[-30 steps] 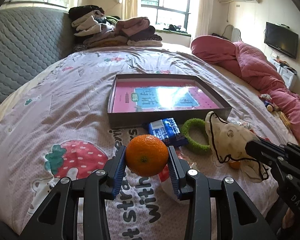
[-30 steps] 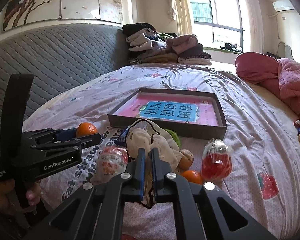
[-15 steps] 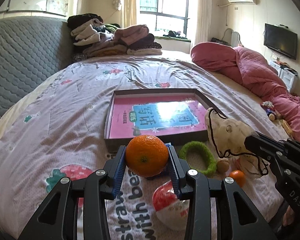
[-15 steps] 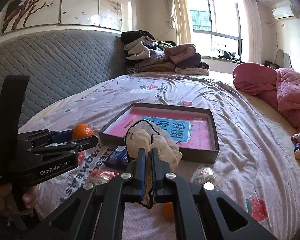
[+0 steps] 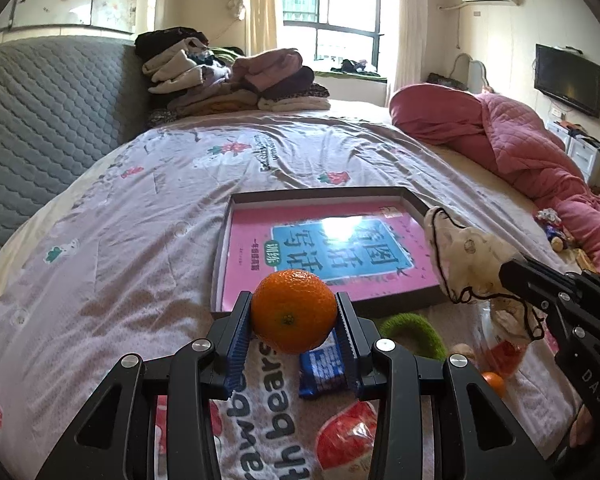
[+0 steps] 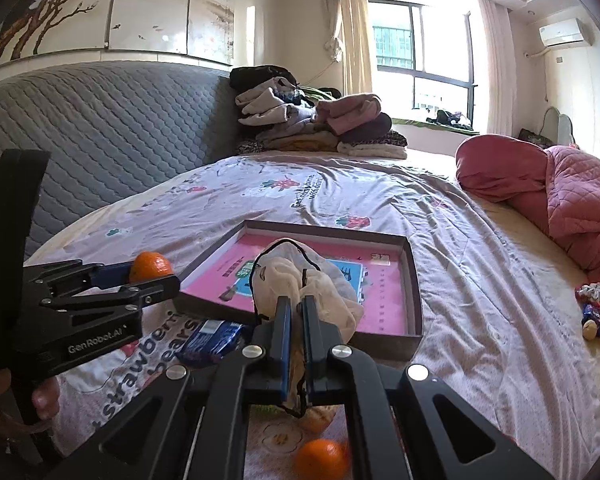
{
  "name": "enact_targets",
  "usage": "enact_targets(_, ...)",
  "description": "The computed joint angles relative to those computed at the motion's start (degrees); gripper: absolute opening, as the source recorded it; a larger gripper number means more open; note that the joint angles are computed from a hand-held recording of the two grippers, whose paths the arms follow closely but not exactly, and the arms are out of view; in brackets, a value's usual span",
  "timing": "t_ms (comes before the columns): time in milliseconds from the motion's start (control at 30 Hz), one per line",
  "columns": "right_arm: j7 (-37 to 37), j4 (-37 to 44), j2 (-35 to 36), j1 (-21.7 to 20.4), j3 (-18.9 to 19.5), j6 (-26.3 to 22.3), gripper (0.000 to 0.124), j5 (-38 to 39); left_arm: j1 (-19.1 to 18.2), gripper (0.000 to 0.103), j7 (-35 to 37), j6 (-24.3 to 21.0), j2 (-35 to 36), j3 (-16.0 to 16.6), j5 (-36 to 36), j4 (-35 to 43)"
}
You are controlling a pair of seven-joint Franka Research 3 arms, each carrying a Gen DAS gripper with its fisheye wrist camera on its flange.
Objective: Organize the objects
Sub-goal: 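Carry the orange with left gripper onto the pink book while right gripper carries the cloth bag there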
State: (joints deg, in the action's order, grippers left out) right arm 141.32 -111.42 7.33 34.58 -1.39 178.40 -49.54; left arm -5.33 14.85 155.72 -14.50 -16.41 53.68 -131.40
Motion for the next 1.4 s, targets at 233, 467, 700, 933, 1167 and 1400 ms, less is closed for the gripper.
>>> enact_targets(233, -3.74, 2.94, 2.47, 0.12, -0.8, -0.58, 0.005, 4.28, 0.86, 0.041, 1.39, 0.59, 1.63, 1.37, -0.75, 1.22)
enact_targets(467, -9.01, 6.37, 5.21, 1.74, -2.7, -1.44, 0.005, 9.82, 1.47, 0.041, 2.12, 0.7, 4.58, 2.4, -0.3, 4.1)
enact_targets(700, -14.79, 10.12, 8.24, 2.91, -4.2, -2.57, 0.005, 15.7, 1.34, 0.041, 2.87, 2.01, 8.52, 4.12, 0.09, 7.6)
enact_targets(933, -21.51, 14.74, 11.95, 2.55, -4.18, -5.21, 0.005, 23.09, 1.14, 0.041, 4.04, 2.48, 12.39, 6.1, -1.69, 9.66)
enact_targets(1167, -27.46, 18.39, 15.11, 1.53, -3.53, -8.06, 0.006, 30.37, 0.59, 0.041, 5.73, 2.91, 16.0, 7.67, -1.67, 12.87)
enact_targets(1400, -32.38, 22.57, 18.36, -0.18, -1.29, -13.23, 0.006, 36.59, -0.11, 0.041, 9.24, 4.35, 18.87, 8.78, -3.5, 14.88)
